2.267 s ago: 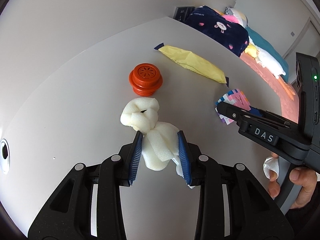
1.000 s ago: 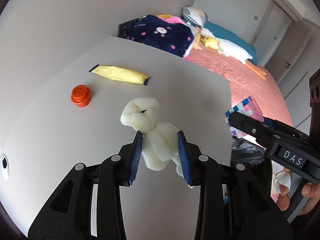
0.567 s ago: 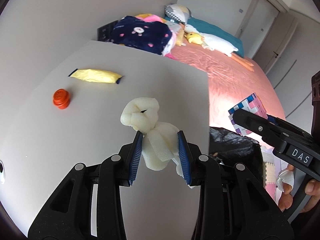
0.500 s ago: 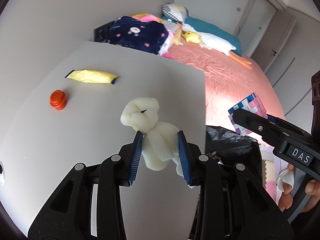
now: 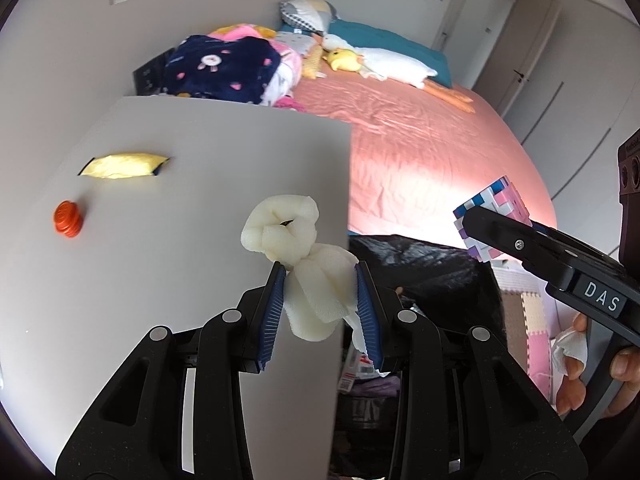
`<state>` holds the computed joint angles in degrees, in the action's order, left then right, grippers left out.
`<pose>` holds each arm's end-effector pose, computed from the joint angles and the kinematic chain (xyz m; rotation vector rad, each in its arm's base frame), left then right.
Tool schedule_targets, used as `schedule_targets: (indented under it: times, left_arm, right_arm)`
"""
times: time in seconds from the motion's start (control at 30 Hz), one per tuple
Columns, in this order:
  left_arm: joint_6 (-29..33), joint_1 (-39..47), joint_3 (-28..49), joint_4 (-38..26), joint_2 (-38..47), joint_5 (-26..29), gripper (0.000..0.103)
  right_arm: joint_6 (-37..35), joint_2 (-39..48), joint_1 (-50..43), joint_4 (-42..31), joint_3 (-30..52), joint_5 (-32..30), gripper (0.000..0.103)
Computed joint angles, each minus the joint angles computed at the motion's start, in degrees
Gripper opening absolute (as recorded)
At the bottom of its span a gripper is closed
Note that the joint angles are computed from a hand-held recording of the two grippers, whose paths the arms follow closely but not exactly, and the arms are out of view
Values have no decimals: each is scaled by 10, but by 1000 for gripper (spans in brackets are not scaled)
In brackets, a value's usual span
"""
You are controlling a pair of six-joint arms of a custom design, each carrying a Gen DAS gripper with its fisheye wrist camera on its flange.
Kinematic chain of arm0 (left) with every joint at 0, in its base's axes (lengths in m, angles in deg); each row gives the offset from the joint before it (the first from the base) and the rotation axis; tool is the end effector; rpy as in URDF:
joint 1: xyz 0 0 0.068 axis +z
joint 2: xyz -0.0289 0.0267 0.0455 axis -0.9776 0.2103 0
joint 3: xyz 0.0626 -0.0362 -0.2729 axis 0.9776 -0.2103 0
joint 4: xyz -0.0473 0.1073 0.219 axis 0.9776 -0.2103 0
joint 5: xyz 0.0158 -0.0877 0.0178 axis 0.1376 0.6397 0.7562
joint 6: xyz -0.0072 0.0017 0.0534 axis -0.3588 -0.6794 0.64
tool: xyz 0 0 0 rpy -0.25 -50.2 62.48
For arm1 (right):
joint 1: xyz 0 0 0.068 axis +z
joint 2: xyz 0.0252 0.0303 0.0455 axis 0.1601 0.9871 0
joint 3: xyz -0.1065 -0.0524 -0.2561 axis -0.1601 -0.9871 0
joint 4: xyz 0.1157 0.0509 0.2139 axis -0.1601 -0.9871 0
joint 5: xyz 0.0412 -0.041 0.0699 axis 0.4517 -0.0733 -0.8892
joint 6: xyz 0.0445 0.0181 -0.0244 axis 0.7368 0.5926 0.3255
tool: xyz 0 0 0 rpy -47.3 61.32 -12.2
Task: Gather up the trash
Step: 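Carry the plush toy and pink block with both tools over the trash bag, then open both tools to drop the plush toy and pink block into the bag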
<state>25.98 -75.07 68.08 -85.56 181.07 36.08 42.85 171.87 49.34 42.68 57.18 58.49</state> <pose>0.2664 -0.0016 0.1213 0.4356 2.4867 -0.4178 0.2400 0.1912 0.1186 0.1337 2.3589 0.4204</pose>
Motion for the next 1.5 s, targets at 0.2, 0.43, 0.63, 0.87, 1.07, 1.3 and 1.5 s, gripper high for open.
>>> schedule_targets:
  times: [0.2,0.43,0.63,0.87,1.07,1.3,1.5]
  left_arm:
    - [-20,-49,-10,3,-13,-7,35]
    - [-35,-107,-20,2,-27,-16,35]
    - [-35,-144,-23,-1,-33,-18,35]
    - [-33,-182,-28,-3,-31,-12,35]
    - [-33,-202,-27,-5,-15,-3,35]
    - [-22,-219,-15,-13,12,19,35]
    - [4,-219,28,-90,51,52,92]
  right_arm:
    - [13,-46,-11,12,-61,10,45]
    - [32,-102,-21,15,-121,29,45]
    - [51,-152,-34,9,-169,44,45]
    - [76,-195,-48,-6,-213,56,45]
    - [98,-215,-54,-15,-236,64,45]
    - [108,-230,-64,-14,-254,60,45]
    - [133,-262,-76,-22,-269,66,78]
